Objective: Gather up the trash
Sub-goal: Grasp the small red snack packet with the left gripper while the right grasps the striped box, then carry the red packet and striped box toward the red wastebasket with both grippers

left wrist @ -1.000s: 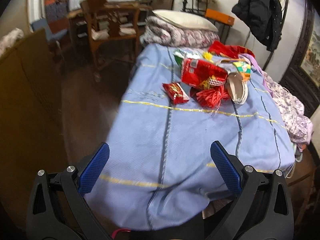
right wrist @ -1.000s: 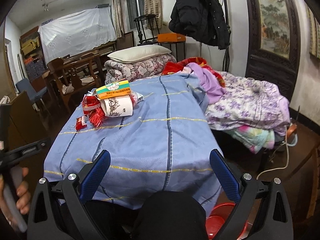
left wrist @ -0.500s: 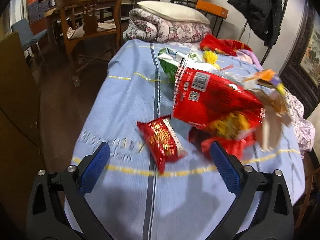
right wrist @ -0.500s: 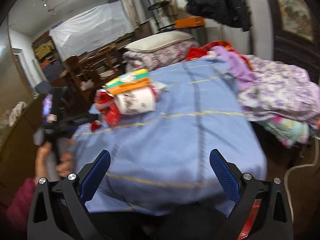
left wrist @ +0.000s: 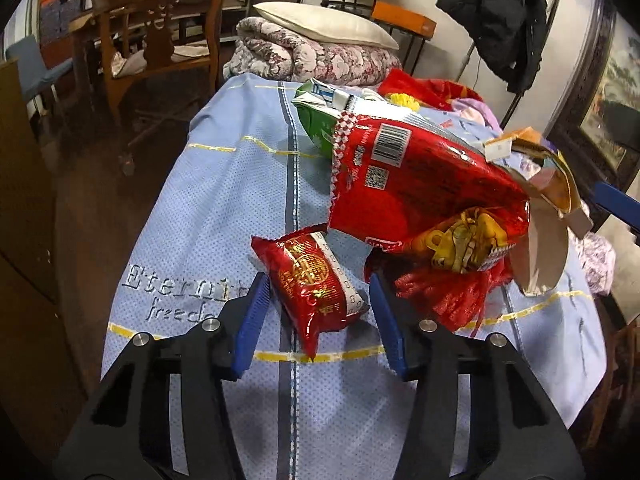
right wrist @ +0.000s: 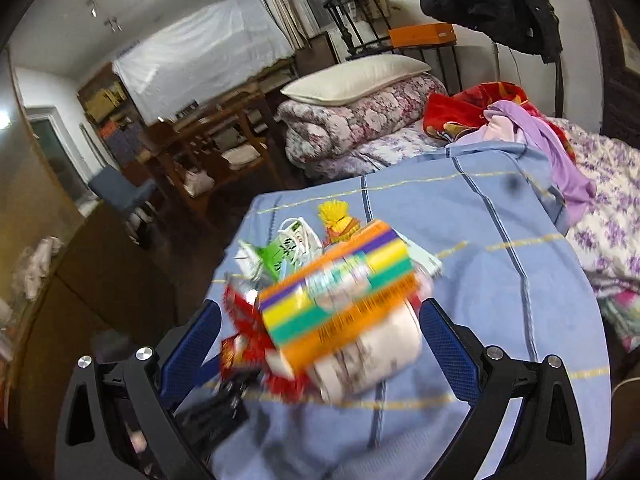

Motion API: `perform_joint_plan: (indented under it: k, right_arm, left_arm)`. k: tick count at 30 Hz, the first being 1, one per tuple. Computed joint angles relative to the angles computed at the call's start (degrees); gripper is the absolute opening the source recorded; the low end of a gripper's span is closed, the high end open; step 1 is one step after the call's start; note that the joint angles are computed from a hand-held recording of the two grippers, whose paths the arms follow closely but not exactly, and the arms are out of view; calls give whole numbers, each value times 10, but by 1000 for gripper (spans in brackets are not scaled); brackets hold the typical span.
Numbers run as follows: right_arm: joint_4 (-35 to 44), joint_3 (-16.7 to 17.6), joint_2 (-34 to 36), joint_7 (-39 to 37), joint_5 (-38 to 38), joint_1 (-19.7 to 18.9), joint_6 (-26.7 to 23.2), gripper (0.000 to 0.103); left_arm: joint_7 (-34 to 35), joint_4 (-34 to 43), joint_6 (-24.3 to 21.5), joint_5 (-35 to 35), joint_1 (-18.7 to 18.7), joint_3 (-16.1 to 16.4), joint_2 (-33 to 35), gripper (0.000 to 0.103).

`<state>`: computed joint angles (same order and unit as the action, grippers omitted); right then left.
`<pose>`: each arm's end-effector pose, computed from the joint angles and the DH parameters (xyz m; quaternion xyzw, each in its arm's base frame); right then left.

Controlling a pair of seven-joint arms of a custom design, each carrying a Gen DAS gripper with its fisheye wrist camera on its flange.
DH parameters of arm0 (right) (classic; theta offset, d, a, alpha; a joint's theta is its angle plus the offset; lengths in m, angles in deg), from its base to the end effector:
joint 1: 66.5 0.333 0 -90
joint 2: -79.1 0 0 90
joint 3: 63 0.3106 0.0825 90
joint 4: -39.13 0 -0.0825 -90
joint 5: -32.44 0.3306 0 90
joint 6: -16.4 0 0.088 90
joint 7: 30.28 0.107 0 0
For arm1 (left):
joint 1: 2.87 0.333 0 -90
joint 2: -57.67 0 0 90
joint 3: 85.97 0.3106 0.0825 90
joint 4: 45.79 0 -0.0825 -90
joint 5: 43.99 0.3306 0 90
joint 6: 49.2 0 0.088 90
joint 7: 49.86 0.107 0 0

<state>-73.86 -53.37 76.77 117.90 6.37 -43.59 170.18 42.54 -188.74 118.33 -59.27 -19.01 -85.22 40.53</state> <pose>0.4508 0.3061 0.5859 -0.6116 0.6851 -0.1678 0.3583 0.4280 -0.1002 0.5044 -0.6358 0.6825 -0.3226 0.1609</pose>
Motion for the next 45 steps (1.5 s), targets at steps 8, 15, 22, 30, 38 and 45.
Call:
perform_joint_plan:
  k: [8, 15, 22, 30, 38, 45]
  right_arm:
    - [-137, -8, -101, 121, -55, -27, -5, 93]
    - [-318, -30, -246, 66, 41, -47, 49, 93]
    - [-324, -11, -217, 23, 126, -64, 83, 93]
    - [-288, 37, -145, -22, 186, -99, 129, 48]
    - [-329, 95, -228, -31, 196, -169, 161, 8]
    - [-379, 78, -325, -66, 244, -156, 126, 8]
  left_arm:
    - [0, 4, -5, 6, 4, -1, 1, 52]
    - [-5, 4, -5, 10, 9, -11, 0, 56]
    - [-26, 4, -9, 44, 19, -22, 1, 62]
    - [-15, 2, -6, 30, -3, -2, 0, 64]
    - [17, 10, -12, -17, -4, 4, 3, 52]
    - [1, -5, -19, 16, 13, -10, -24, 32]
